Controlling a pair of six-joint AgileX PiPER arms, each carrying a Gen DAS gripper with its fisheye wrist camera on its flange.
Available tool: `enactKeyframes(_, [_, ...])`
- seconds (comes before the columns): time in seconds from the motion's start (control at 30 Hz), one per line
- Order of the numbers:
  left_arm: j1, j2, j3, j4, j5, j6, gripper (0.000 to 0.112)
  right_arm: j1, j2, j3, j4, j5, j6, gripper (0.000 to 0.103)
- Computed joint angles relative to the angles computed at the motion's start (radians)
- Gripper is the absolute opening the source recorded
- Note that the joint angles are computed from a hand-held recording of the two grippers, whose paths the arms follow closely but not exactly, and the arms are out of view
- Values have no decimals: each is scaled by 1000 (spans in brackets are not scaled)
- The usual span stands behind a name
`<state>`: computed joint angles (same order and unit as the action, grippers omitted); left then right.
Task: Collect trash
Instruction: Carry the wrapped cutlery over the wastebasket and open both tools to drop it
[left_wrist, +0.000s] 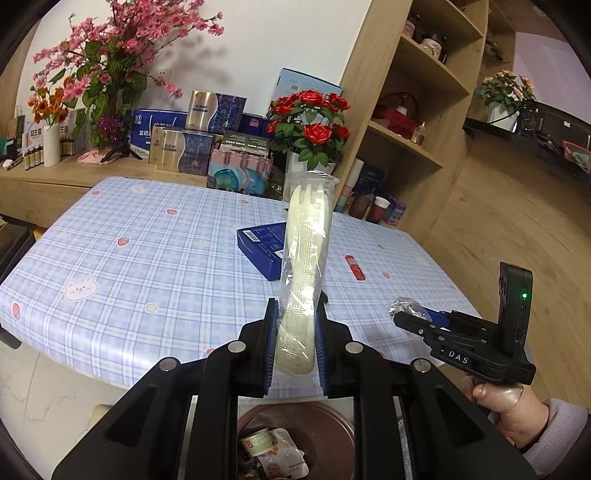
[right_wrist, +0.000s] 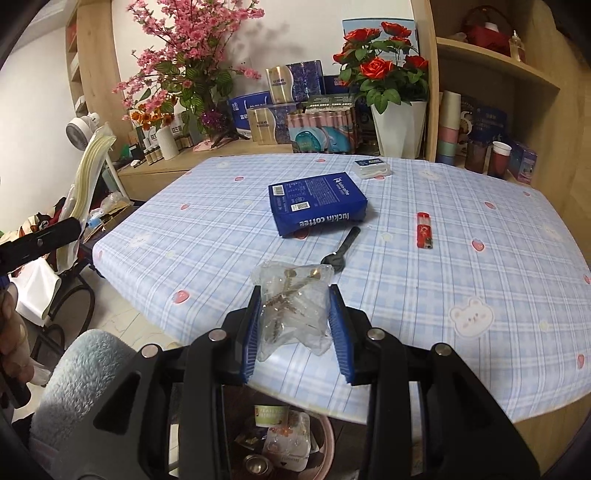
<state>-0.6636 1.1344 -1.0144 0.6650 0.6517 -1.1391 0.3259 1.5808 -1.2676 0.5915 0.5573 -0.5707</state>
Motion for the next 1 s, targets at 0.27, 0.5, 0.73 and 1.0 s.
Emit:
enactKeyframes(0.27, [-113, -41, 22, 90, 80, -105, 18, 5, -130, 153, 44, -31, -47, 37])
enactKeyframes(0.5, [-190, -63, 27, 153, 142, -171, 18, 3, -190, 224, 60, -28, -72, 37])
enactKeyframes(0.73, [-204, -67, 31, 161, 150, -182, 18, -1, -219, 265, 79, -23, -98, 37])
enactKeyframes(1.0, [-235, -63, 35, 183, 167, -211, 18, -7, -227, 292, 125, 3, -133, 46])
